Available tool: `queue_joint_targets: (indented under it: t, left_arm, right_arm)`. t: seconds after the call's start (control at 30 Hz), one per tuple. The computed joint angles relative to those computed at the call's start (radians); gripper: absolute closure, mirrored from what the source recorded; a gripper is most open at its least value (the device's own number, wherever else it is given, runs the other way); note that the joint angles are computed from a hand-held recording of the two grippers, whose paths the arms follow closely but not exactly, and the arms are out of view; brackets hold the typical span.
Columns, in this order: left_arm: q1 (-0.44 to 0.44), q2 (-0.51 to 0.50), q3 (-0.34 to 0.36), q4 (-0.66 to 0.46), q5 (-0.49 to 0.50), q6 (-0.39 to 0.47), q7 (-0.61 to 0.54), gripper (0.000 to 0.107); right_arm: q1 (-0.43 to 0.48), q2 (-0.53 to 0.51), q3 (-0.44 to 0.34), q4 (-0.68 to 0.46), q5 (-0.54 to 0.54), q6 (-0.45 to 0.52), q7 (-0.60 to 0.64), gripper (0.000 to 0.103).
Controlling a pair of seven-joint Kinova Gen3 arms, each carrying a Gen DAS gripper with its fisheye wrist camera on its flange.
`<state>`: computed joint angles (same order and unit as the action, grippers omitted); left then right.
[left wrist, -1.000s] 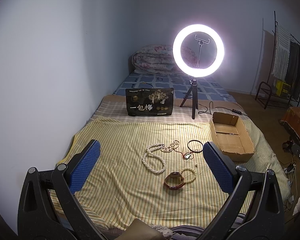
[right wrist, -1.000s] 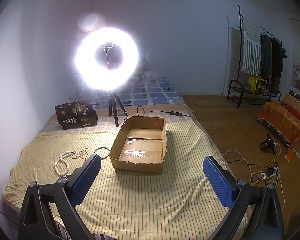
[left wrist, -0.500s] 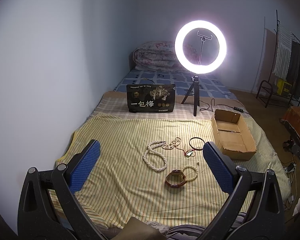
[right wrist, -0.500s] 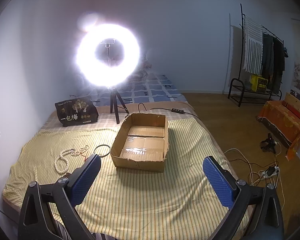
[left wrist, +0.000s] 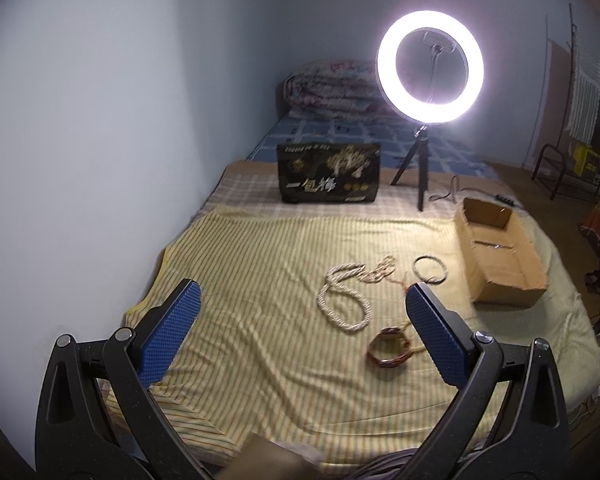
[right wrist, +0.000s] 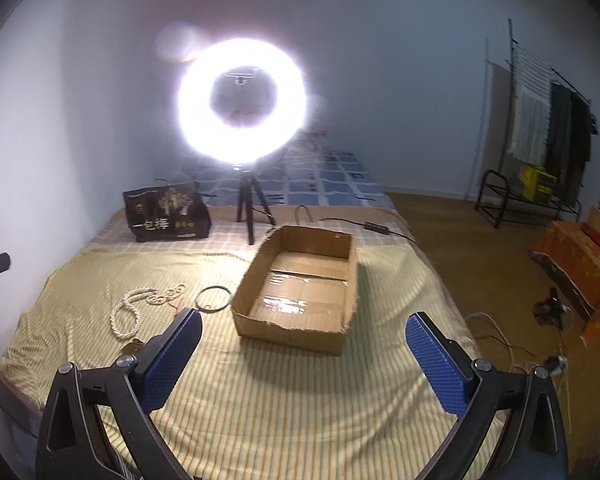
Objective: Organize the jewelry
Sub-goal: 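Grasp the brown leather watch with the left tool while the right tool grasps the cream bead bracelet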
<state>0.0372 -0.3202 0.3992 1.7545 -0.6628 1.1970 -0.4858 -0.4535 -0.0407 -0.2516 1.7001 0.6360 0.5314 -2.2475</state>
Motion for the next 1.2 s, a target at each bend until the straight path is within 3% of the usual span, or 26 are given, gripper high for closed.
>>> queue_joint_targets:
  t: [0.07,0.13,0.3,0.4,0.47,0.67,0.8,1.0,1.2]
  left_arm:
    - [0.012,-0.002,-0.062,0.022,0.046,-0.042,-0.045,0.004]
    - [0.014,-0.002,-0.105,0.041,0.088,-0.079,-0.09,0.004]
    - [-0.005,0.006,-0.157,0.09,0.159,-0.147,-0.16,0.004]
    - [-0.006,0.019,-0.206,0.097,0.236,-0.183,-0.224,0.014]
    - [-0.008,0.031,-0.235,0.104,0.291,-0.21,-0.266,0.017]
    - [-0.015,0.074,-0.302,0.122,0.454,-0.277,-0.41,0.035]
    - [-0.017,0.121,-0.383,0.134,0.611,-0.311,-0.526,0.051]
    - [-0.051,0.196,-0.437,0.148,0.805,-0.34,-0.68,0.058]
    - [-0.088,0.265,-0.439,0.144,0.921,-0.347,-0.781,0.062]
  right_arm:
    - [0.053,0.019,-0.032,-0.009,-0.081,-0.046,0.081,0.0]
    - [0.135,0.056,-0.122,-0.044,-0.141,-0.032,0.163,0.0]
    - [0.298,0.191,-0.354,-0.174,-0.247,0.127,0.366,0.001]
    - [0.368,0.277,-0.464,-0.253,-0.312,0.225,0.488,0.008]
    - [0.348,0.336,-0.455,-0.312,-0.369,0.288,0.569,0.013]
    - [0.167,0.456,-0.234,-0.48,-0.578,0.434,0.726,0.03]
    - [0.13,0.537,-0.227,-0.592,-0.606,0.532,0.771,0.042]
    - [0.057,0.69,-0.235,-0.803,-0.589,0.712,0.775,0.06]
    - [0.011,0.812,-0.211,-0.982,-0.604,0.85,0.721,0.069]
